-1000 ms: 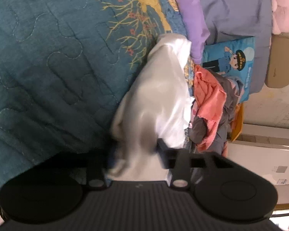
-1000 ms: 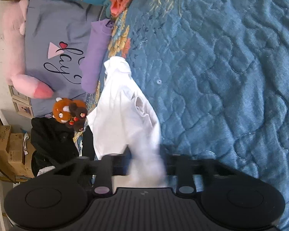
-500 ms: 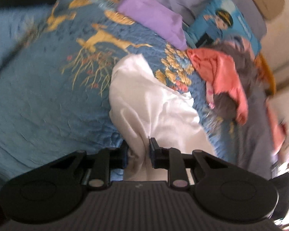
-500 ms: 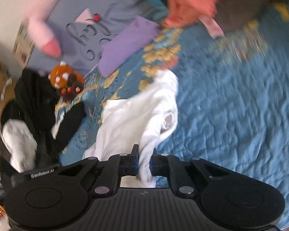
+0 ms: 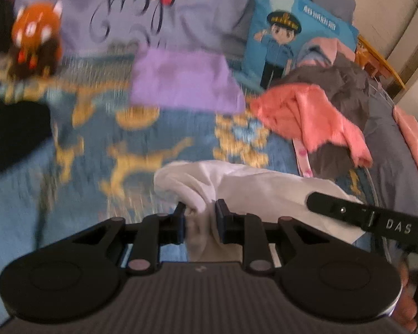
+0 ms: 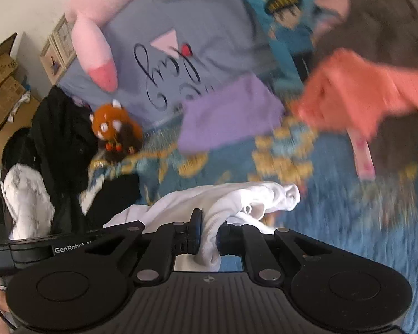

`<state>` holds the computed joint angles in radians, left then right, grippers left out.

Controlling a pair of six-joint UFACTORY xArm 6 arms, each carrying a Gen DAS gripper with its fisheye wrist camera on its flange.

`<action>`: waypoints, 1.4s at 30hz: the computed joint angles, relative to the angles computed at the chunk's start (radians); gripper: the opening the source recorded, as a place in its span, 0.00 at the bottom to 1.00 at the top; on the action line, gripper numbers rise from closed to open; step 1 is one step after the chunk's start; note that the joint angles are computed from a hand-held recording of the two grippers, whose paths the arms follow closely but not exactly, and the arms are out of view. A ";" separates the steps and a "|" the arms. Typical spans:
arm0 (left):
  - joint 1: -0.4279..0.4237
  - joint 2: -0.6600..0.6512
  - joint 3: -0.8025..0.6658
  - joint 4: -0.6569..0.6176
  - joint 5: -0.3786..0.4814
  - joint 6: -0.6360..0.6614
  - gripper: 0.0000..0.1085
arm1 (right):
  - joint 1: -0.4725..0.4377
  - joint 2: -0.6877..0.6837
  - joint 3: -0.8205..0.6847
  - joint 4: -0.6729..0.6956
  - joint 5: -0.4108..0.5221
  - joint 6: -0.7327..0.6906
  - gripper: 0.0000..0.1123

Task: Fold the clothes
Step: 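Pinch the folded T-shirt with both tools and lift it off the quilt, then lower the folded T-shirt onto the lavender shirt and open both tools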

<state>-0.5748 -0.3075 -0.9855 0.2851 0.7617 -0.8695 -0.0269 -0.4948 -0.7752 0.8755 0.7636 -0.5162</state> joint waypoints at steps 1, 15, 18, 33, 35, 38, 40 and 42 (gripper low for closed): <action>0.028 0.042 -0.061 -0.004 0.008 0.036 0.22 | 0.011 0.052 -0.059 0.007 -0.015 0.000 0.08; 0.321 0.972 -1.431 -0.015 0.148 0.362 0.22 | 0.134 0.931 -1.178 -0.150 -0.196 0.140 0.08; 0.342 1.074 -1.445 -0.064 0.174 0.378 0.22 | 0.125 1.026 -1.154 -0.201 -0.140 0.212 0.08; 0.342 0.915 -0.838 0.022 -0.056 0.313 0.19 | 0.151 1.007 -0.827 -0.231 -0.274 0.150 0.09; 0.328 0.914 -0.837 0.059 -0.033 0.291 0.19 | 0.151 1.024 -0.855 -0.267 -0.258 0.180 0.09; 0.321 0.909 -0.819 0.096 -0.042 0.303 0.19 | 0.152 1.031 -0.865 -0.322 -0.257 0.210 0.15; 0.318 0.909 -0.818 0.116 -0.038 0.291 0.19 | 0.152 1.023 -0.852 -0.366 -0.275 0.227 0.24; 0.316 0.905 -0.818 0.130 -0.032 0.291 0.19 | 0.149 1.005 -0.827 -0.460 -0.308 0.285 0.32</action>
